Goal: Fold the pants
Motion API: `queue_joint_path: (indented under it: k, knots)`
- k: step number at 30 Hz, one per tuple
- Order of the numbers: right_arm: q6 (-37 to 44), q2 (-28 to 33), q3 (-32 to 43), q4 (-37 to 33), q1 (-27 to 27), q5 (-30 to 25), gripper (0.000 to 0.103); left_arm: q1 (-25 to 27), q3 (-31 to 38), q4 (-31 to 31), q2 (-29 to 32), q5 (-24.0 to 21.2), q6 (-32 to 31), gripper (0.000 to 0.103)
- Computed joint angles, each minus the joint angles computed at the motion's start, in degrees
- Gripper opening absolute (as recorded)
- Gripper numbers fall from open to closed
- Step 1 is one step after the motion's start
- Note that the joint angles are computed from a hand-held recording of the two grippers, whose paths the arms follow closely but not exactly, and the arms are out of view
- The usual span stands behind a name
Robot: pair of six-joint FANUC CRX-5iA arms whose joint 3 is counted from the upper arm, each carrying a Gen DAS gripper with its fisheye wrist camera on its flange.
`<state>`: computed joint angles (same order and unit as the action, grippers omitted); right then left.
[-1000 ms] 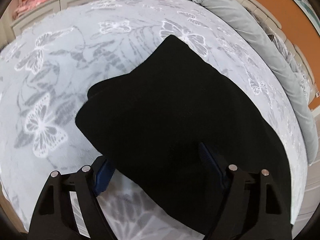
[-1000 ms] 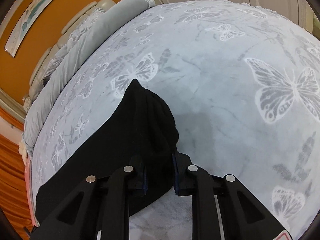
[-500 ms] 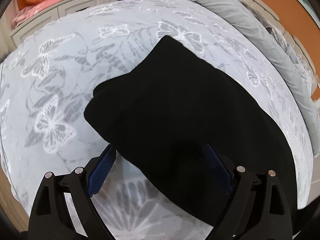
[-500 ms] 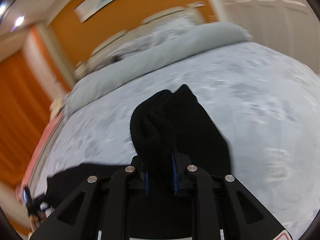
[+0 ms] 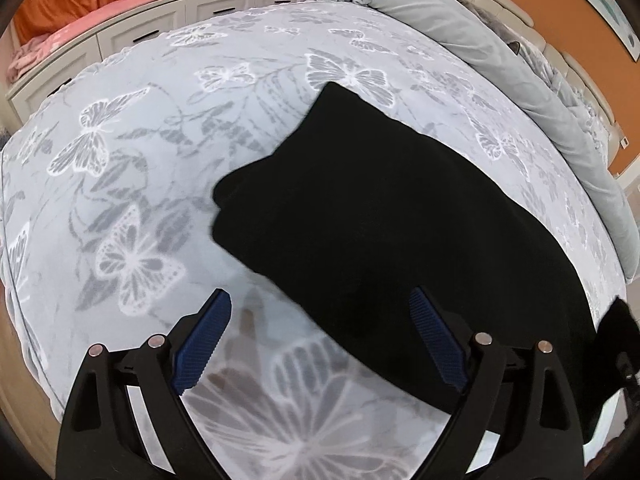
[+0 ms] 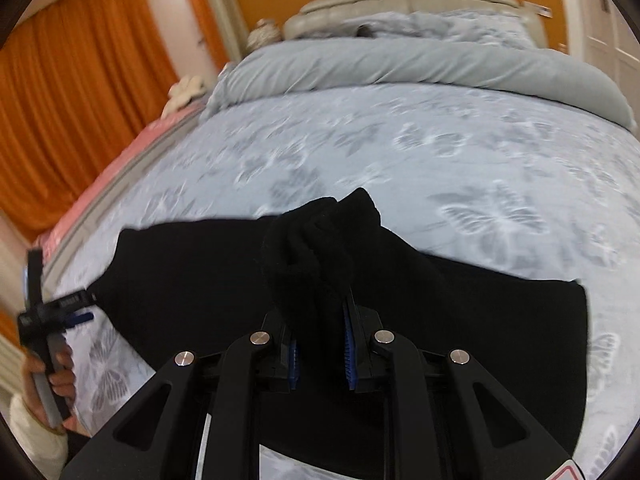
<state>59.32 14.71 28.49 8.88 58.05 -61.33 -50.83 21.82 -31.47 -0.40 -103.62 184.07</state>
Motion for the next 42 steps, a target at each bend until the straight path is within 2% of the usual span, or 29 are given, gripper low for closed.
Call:
queue_joint_path:
  k: [5, 9, 10, 12, 14, 15, 16, 17, 19, 21, 23, 24, 25, 28, 29, 30, 31, 32, 33, 34, 36, 38, 39, 42]
  knots:
    - [1.3, 3.6, 0.7, 2.6, 2.6, -3.1, 0.019, -0.2, -2.6, 0.6, -2.5, 1.2, 1.7, 0.089]
    - [1.8, 3.7, -0.8, 3.5, 3.1, -2.8, 0.024, -0.4, -3.0, 0.6, -2.9, 1.3, 1.5, 0.089]
    - [2.6, 3.7, -0.8, 3.2, 3.2, -2.7, 0.027, -0.6, -3.0, 0.5, -2.9, 1.2, 1.4, 0.089]
    - [4.0, 3.3, -0.9, 1.6, 3.3, -2.1, 0.050, -0.6, -2.9, 0.6, -2.8, 1.3, 1.2, 0.089]
    - [4.6, 3.2, -0.7, 1.7, 3.9, -2.5, 0.061, -0.6, -2.8, 0.7, -2.7, 1.8, 0.7, 0.089]
    - [4.8, 2.9, -0.3, 1.5, 4.4, -3.3, 0.061, -0.8, -3.0, 0.6, -2.9, 2.5, 0.7, 0.089]
    - [5.1, 1.7, -0.4, 0.3, 4.5, -3.0, 0.060, -0.9, -3.6, 0.6, -3.5, 3.8, 1.1, 0.089]
    - [4.7, 0.4, -1.3, -0.2, 4.6, -1.9, 0.060, -0.9, -5.8, 0.8, -5.5, 7.5, 2.5, 0.090]
    - [1.1, -4.4, -6.1, 3.5, 5.2, 2.1, 0.065, 0.7, -10.8, 2.3, -9.7, 13.7, 6.0, 0.095]
    - [-3.1, -7.9, -10.2, 8.7, 5.4, 3.5, 0.078, 3.2, -17.4, 4.3, -14.7, 19.8, 12.3, 0.095]
    - [-6.5, -10.3, -13.0, 11.4, 4.4, 3.4, 0.078, 3.7, -22.6, 2.9, -19.2, 25.2, 19.6, 0.095]
    - [-8.7, -11.2, -13.8, 12.3, 3.3, 2.1, 0.078, 3.4, -22.9, 1.7, -19.9, 25.5, 21.3, 0.095]
    - [-10.6, -11.9, -14.5, 12.6, 2.1, 1.1, 0.078, 3.8, -22.9, 1.7, -20.1, 25.8, 21.3, 0.095]
    - [-15.6, -13.5, -15.7, 11.2, -1.4, -2.1, 0.079, 7.6, -24.5, 4.0, -20.6, 30.8, 18.3, 0.095]
    - [-17.2, -14.2, -16.3, 10.2, -2.9, -3.2, 0.079, 8.3, -24.4, 4.5, -20.2, 31.0, 18.0, 0.095]
    - [-17.9, -14.7, -16.7, 9.6, -3.8, -3.7, 0.079, 8.9, -23.7, 4.5, -19.4, 30.4, 17.3, 0.094]
    - [-18.2, -15.0, -16.9, 8.9, -4.7, -4.5, 0.079, 9.0, -22.6, 4.2, -18.3, 29.5, 16.2, 0.082]
    - [-17.9, -15.0, -16.8, 8.6, -5.3, -5.1, 0.079, 9.7, -20.6, 4.6, -16.4, 28.0, 12.9, 0.061]
    - [-18.1, -15.4, -17.3, 9.2, -5.9, -6.2, 0.079, 10.6, -17.8, 5.8, -13.8, 24.7, 9.1, 0.049]
    - [-18.1, -15.5, -17.5, 9.4, -6.2, -6.7, 0.079, 10.9, -16.2, 6.1, -12.4, 22.6, 7.2, 0.021]
    - [-17.7, -15.8, -17.6, 9.3, -7.1, -8.1, 0.079, 9.3, -12.3, 4.0, -9.8, 19.8, 6.8, 0.019]
    - [-17.2, -16.0, -17.8, 8.9, -8.2, -8.8, 0.079, 5.2, -4.5, -1.2, -5.2, 13.4, 5.3, 0.018]
    - [-17.1, -16.1, -17.8, 8.8, -8.9, -9.4, 0.079, 3.0, 0.5, -4.0, -2.3, 10.4, 2.9, 0.018]
    - [-16.7, -16.5, -18.1, 8.1, -10.2, -9.9, 0.079, -2.4, 14.0, -10.8, 5.3, 5.1, -5.7, 0.018]
